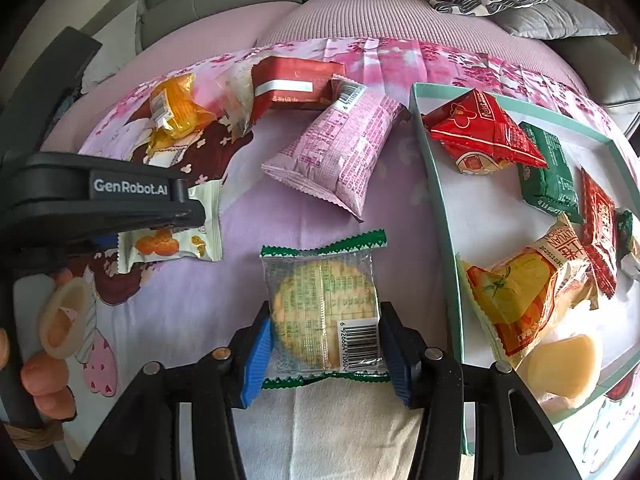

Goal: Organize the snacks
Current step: 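Lift both held packets up off the bedspread, then carry both held packets over the teal-rimmed tray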

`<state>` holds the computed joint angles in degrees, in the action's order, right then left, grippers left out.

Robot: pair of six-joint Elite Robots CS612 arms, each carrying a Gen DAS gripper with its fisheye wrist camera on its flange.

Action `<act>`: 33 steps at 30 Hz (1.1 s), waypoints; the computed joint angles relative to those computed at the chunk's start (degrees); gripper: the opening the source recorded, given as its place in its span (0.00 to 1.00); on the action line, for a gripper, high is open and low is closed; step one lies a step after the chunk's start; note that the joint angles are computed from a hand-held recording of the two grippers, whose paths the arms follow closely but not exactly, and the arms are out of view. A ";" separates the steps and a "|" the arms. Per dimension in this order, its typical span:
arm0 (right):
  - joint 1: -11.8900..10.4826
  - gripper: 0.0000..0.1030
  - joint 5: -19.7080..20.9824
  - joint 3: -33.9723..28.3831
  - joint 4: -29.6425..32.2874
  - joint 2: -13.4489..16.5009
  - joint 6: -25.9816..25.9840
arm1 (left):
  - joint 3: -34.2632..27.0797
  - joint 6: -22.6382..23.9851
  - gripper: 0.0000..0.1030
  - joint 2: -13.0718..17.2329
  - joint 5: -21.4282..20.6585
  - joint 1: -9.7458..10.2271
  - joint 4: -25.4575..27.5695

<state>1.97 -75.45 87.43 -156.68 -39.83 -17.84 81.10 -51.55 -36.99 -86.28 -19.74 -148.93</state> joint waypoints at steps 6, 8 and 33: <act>-0.60 0.51 2.50 0.92 -1.53 -0.91 0.81 | 2.43 -1.88 0.38 -1.21 -0.34 0.20 -4.94; -0.77 0.51 3.18 1.24 -2.31 -1.19 1.06 | 3.21 -1.95 0.35 -1.64 -0.23 0.12 -6.28; -1.69 0.51 5.83 2.35 -4.80 -2.17 3.13 | 8.82 -2.23 0.19 -5.18 -0.51 0.74 -17.30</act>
